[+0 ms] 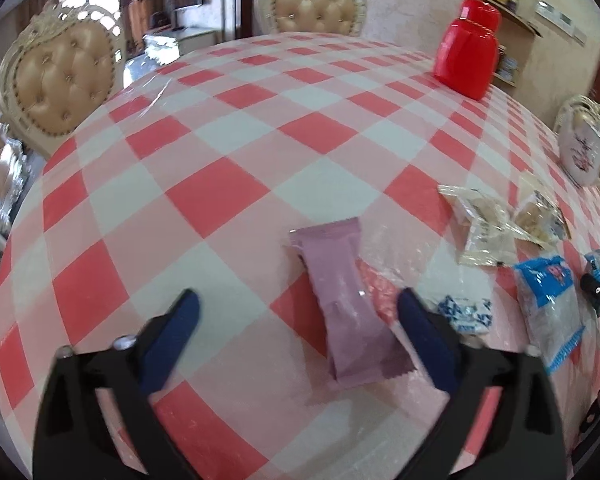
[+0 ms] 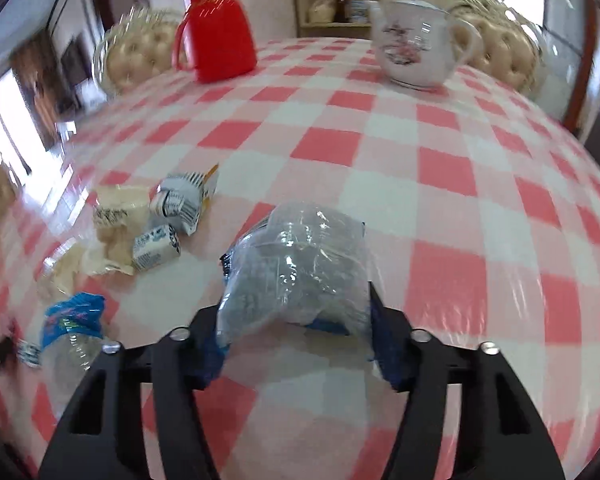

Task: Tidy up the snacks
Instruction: 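Grasp the pink wrapped bar with the left tool while the right tool grasps the clear bag, then carry the pink bar and clear bag over the clear bin with both tools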

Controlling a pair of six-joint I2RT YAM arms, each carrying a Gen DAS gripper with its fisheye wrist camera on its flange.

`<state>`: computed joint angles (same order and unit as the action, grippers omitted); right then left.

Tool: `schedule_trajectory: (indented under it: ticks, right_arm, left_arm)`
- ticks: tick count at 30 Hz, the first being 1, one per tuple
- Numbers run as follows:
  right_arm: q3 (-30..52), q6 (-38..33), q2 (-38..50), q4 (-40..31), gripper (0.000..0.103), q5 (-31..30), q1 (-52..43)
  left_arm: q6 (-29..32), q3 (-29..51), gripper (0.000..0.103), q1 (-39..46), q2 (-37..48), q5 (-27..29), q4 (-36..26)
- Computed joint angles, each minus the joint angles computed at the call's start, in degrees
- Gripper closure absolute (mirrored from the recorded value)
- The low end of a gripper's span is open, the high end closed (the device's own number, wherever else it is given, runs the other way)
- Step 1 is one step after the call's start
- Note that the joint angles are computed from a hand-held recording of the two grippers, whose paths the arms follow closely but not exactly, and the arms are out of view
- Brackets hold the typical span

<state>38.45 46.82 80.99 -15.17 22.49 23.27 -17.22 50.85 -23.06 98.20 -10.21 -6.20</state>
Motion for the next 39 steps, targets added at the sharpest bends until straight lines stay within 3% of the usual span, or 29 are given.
schedule_trajectory:
  ticks: [2, 7, 12, 17, 25, 31, 39]
  right_arm:
    - [-3.9, 2.7, -5.3, 0.2, 0.048, 1.2, 1.5]
    - [-11.1, 13.2, -20.9, -7.5, 0.048, 7.6, 11.4]
    - [-9.5, 25.1, -24.7, -19.9, 0.048, 15.7, 25.5]
    - [-5.5, 38.6, -20.2, -29.7, 0.047, 19.6, 39.2]
    - [1.6, 56.3, -8.3, -38.8, 0.047, 21.7, 56.6]
    - [8.3, 63.5, 1.4, -42.5, 0.047, 21.2, 64.9]
    - [17.5, 66.0, 9.8, -47.1, 0.047, 21.4, 70.8]
  left_arm:
    - [1.3, -1.0, 0.078, -1.0, -0.6, -0.6, 1.6]
    - [2.1, -3.0, 0.081, 1.1, -1.8, 6.6, 4.6]
    - [2.3, -7.6, 0.081, -3.0, -6.9, 4.5, 4.1]
    - [2.6, -12.4, 0.081, -8.8, -15.0, 3.1, 1.6]
    - [2.8, -19.9, 0.081, -17.7, -27.9, 1.5, -4.1]
    - [2.3, -25.4, 0.081, -25.0, -37.0, -1.6, -8.9]
    - [1.6, -30.5, 0.08, -30.4, -50.6, -4.2, -17.6]
